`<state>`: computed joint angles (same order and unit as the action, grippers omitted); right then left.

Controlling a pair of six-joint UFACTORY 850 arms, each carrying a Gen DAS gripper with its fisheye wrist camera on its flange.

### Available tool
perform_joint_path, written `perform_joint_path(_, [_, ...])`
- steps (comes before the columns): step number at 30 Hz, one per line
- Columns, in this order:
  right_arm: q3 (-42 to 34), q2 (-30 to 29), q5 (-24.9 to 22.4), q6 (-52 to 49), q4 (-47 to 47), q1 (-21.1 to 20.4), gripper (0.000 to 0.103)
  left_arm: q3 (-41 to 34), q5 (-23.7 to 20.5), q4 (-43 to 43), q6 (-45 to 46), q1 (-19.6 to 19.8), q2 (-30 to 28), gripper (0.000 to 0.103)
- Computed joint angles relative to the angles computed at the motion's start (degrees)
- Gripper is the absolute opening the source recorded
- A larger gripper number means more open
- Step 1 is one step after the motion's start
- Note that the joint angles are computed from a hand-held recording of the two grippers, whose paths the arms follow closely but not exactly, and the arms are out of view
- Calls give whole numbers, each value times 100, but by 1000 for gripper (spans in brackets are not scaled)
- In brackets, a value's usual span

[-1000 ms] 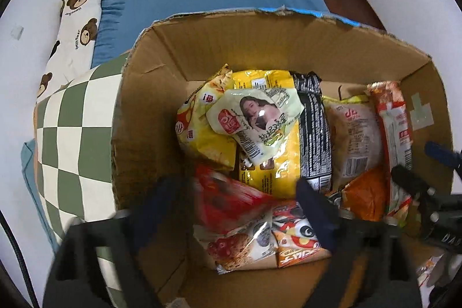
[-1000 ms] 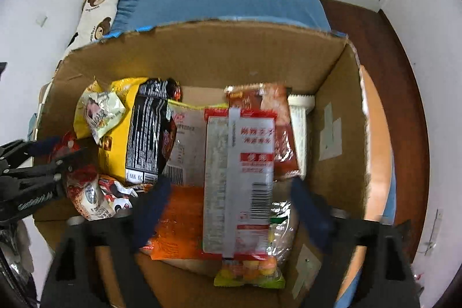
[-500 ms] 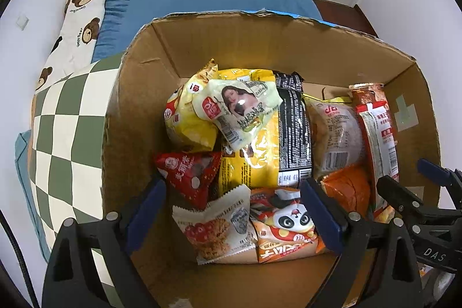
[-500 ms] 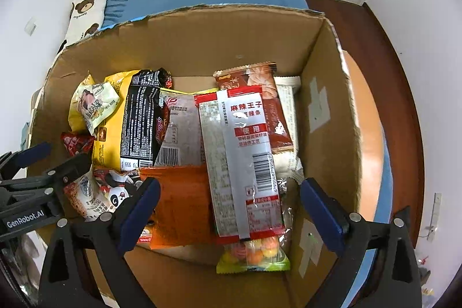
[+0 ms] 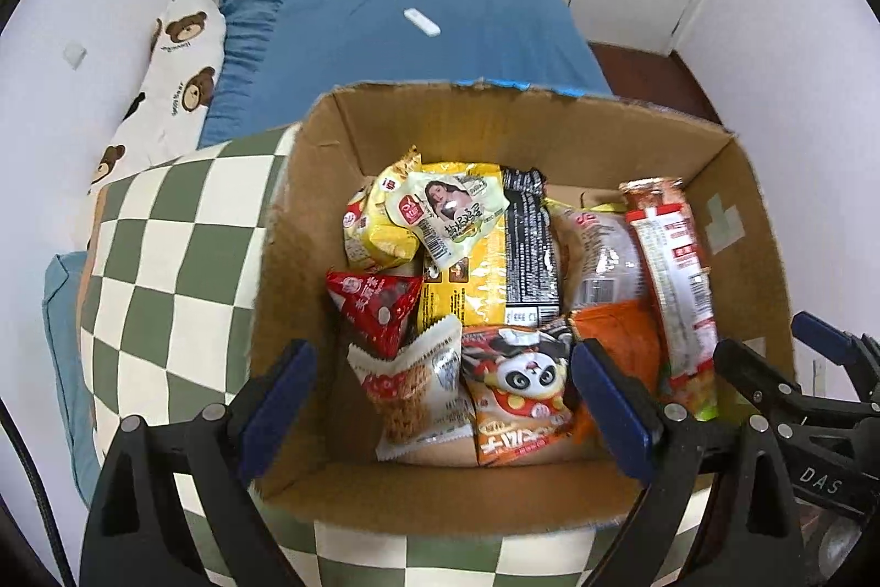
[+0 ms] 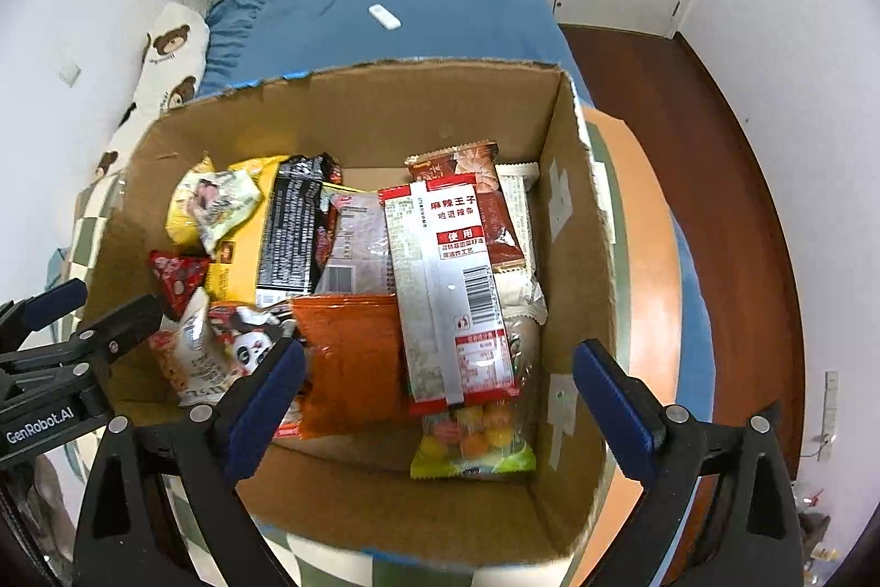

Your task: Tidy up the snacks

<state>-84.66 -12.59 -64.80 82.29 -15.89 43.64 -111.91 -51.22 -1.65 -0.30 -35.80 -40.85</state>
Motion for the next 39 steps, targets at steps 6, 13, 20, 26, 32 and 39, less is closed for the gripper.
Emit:
perform_joint_path(6, [-211, 152, -394, 464, -514, 399, 100, 920, 599, 129, -106, -17, 802, 95])
perform_joint_path(13, [-752, 114, -1084, 866, -1193, 999, 101, 1910, 1151, -75, 8, 19, 1752, 95])
perform_joint_path(20, [-1445, -83, -1820, 1140, -1776, 1691, 101, 2756, 1652, 94, -181, 72, 2676, 95])
perform_joint_path(26, [-2034, -322, -2457, 1290, -2166, 2235, 102, 3410, 1992, 474, -411, 81, 3482, 95])
perform_joint_path(32, [-2690, -637, -3186, 1437, -2544, 2778, 102, 3846, 1978, 395, -235, 98, 4091, 95])
perform_joint_path(39, [-3358, -939, -3759, 1572, -2796, 3226, 103, 4216, 1855, 196, -78, 104, 4624, 95])
